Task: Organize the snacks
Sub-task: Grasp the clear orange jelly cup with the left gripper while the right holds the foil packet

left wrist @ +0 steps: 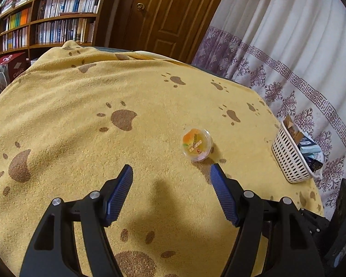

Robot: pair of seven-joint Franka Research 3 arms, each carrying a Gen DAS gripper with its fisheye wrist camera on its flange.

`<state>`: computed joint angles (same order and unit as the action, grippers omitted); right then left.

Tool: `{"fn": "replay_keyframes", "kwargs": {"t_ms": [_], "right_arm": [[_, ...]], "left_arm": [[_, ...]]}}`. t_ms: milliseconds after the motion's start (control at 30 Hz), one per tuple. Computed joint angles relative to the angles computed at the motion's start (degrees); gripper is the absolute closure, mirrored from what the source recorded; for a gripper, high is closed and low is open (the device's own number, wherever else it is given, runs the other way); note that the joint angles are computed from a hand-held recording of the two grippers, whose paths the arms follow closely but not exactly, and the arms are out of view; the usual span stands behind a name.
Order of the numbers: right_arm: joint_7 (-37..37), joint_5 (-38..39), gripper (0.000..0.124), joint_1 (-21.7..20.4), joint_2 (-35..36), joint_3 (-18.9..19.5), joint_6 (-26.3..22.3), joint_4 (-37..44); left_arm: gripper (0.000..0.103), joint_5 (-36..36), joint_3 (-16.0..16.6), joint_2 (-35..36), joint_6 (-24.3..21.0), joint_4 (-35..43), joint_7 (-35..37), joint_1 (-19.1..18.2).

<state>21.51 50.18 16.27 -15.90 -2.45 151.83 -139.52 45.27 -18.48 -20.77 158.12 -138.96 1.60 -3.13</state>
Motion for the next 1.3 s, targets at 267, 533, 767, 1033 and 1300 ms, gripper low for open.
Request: {"fn": "replay_keyframes", "kwargs": {"t_ms": [267, 533, 767, 1033, 1300], "right_arm": [[-0.47, 2.29, 0.098, -0.75, 0.97, -0.97, -2.68, 1.38], [-0.53, 3.52, 0.098, -2.05, 1.33, -0.87, -5.5, 2.29], [-0.59, 4.04, 0.098, -2.7, 1.43, -0.71, -6.53, 2.49], [-0.74, 4.39, 0.098, -3.11, 1.6, -0.63, -7.13, 2.67], [-0.86, 4.38, 0.098, -3.19, 1.64, -0.53, -7.01, 2.68]], "left_arm": [[0.033, -1.16, 0.35, 1.97, -2.43, 1.9, 2.51, -1.22], [0.033, 0.8, 0.91, 7.12, -6.37, 8.16, 7.26, -2.96], [0.033, 0.73, 3.52, 13.06, -6.23, 13.56, 12.65, -4.44], [0.041, -2.57, 6.19, 19.08, -5.43, 17.76, 19.26, -5.59], [0.053, -5.22, 7.42, 19.04, -1.41, 16.26, 21.51, -5.49]]}}
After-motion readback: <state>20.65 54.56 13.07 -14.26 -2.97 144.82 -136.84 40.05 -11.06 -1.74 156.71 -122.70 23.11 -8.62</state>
